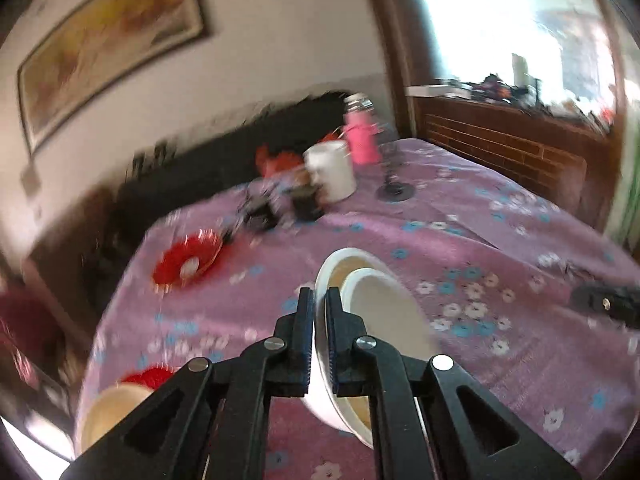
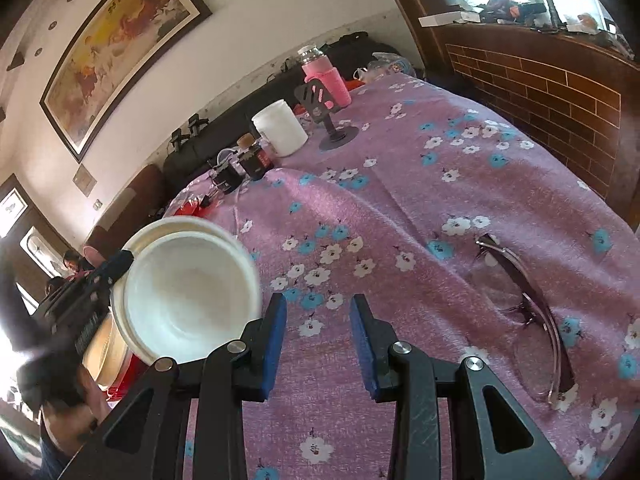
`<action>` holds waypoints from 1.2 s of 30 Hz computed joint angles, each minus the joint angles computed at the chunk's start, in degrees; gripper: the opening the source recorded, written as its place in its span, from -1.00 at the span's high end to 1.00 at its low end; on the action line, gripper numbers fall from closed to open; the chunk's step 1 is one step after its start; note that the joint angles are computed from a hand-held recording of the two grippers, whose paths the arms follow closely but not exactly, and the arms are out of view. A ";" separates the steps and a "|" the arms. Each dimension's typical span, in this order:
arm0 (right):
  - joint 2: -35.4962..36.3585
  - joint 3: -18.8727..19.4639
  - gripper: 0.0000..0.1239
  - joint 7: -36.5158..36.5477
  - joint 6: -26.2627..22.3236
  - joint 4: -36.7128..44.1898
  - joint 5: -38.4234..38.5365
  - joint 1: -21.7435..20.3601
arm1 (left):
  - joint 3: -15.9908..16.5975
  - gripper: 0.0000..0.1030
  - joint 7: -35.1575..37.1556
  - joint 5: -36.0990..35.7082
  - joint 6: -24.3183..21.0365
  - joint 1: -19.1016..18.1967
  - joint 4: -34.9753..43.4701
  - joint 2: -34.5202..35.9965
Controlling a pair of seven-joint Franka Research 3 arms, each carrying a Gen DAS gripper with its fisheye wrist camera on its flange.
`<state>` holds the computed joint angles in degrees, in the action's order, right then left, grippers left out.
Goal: Organize plates and bowls
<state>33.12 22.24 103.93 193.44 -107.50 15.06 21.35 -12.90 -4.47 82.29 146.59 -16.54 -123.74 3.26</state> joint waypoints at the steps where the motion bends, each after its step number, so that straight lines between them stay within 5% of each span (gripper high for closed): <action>1: 0.78 3.23 0.40 0.05 0.21 0.05 -1.30 -3.01 | 0.67 0.89 -0.98 -0.43 3.37 0.88 -1.55 -1.23; 3: 2.77 8.21 0.32 0.50 0.38 0.59 -3.63 -7.45 | 1.59 0.89 -2.10 -2.36 8.77 2.63 -3.05 -2.43; 7: 4.18 8.84 0.32 0.28 -1.70 2.41 -4.62 -7.18 | 2.24 0.89 -5.20 -2.14 15.88 4.93 -4.42 -2.92; 13: 4.59 8.69 0.31 -1.61 -2.39 4.10 -3.54 -5.76 | 0.10 0.96 -12.57 10.07 16.08 4.35 -2.23 -5.02; 16: 4.17 6.96 0.23 -1.68 -2.53 4.47 -2.20 -4.18 | -1.13 0.96 -4.05 3.99 13.87 2.82 -2.01 -5.18; 19: 4.66 9.12 0.13 -2.47 -2.67 4.14 -2.50 -6.01 | 0.68 0.96 3.00 -9.93 19.03 4.34 -4.77 -5.59; 24: 6.01 10.48 0.13 -4.88 -5.13 6.40 -2.65 -6.24 | 0.99 0.94 -4.07 -9.11 21.40 7.88 -12.13 -11.60; 28: 7.93 10.50 0.13 -8.42 -9.05 11.92 -1.95 -3.92 | 0.01 0.74 -7.76 -8.64 22.40 11.34 -16.96 -16.35; 33: 11.50 -0.12 0.13 -7.47 -18.75 25.75 -1.24 7.51 | -2.08 0.65 -10.14 -6.28 23.41 14.33 -18.99 -18.63; 36: 15.95 -11.83 0.13 -2.40 -28.15 37.86 -3.85 17.08 | -2.79 0.57 -10.08 -5.33 22.76 14.57 -19.38 -19.01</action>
<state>49.08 10.42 101.53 165.29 -69.64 11.21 38.42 -15.69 -14.54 76.96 169.35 -1.97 -143.13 -15.75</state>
